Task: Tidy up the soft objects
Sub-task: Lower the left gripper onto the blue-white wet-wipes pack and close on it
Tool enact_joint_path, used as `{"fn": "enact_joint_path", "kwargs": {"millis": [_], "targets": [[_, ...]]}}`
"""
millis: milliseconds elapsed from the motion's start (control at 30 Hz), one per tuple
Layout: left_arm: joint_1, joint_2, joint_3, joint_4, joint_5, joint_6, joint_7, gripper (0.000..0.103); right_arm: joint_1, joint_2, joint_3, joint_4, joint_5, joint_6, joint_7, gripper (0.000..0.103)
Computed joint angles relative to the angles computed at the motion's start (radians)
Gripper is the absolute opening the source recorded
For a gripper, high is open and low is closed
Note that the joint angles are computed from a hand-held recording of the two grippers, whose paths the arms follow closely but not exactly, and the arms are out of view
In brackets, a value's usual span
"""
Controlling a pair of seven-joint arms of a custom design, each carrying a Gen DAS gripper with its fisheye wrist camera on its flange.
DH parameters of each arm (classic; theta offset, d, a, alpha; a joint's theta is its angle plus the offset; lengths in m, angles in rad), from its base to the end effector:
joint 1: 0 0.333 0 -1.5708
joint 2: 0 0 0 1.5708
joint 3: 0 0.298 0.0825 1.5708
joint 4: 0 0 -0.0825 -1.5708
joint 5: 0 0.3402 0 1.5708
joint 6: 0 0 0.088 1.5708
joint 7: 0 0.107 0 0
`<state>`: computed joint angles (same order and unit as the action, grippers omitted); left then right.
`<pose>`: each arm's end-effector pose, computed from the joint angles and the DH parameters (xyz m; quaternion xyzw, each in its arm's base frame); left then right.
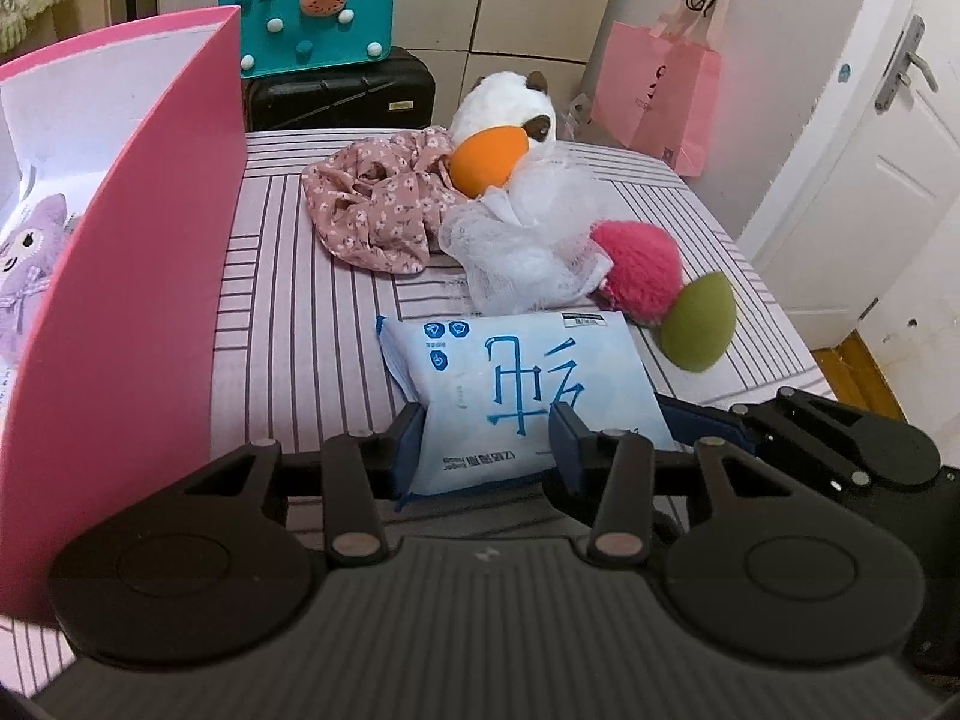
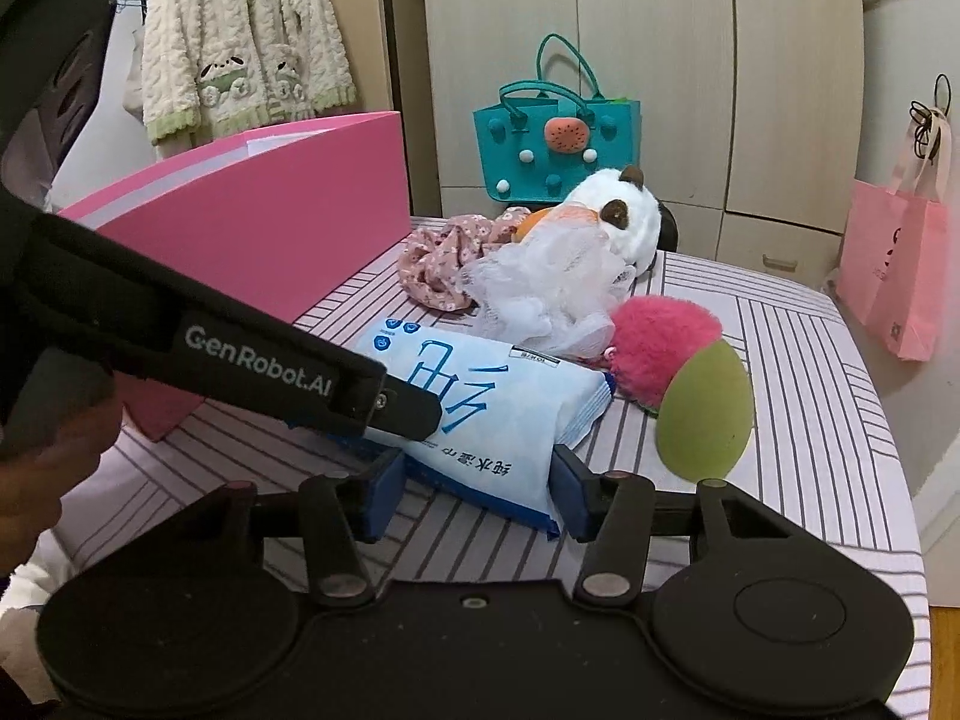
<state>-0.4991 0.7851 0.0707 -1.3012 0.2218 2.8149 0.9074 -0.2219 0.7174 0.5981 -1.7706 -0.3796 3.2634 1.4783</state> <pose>0.6629 -0.3334 0.3676 -0.6623 0.6545 -0.3219 0.1714 0.6356 0.2023 0.3401 -0.7813 0.4291 -0.2004 0.4065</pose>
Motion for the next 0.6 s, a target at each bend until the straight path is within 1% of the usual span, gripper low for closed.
{"fn": "enact_joint_path", "kwargs": {"millis": [133, 233, 367, 467, 600], "targets": [[0.012, -0.035, -0.026, -0.036, -0.004, -0.020, 0.036, 0.043, -0.038, -0.019, 0.045, -0.029, 0.023, -0.032, 0.005, 0.058], [0.014, -0.062, -0.037, -0.070, -0.003, -0.028, 0.050, 0.043, -0.044, -0.057, 0.050, -0.067, 0.051, -0.049, 0.004, 0.058], [0.035, -0.113, -0.070, -0.147, -0.025, 0.001, 0.077, 0.043, -0.073, -0.101, 0.078, -0.125, 0.083, -0.048, -0.003, 0.060], [0.050, -0.154, -0.094, -0.195, -0.049, 0.006, 0.111, 0.043, -0.122, -0.127, 0.129, -0.162, 0.100, -0.062, -0.010, 0.060], [0.065, -0.198, -0.120, -0.235, -0.074, -0.016, 0.156, 0.043, -0.189, -0.156, 0.207, -0.193, 0.153, -0.114, -0.037, 0.060]]}}
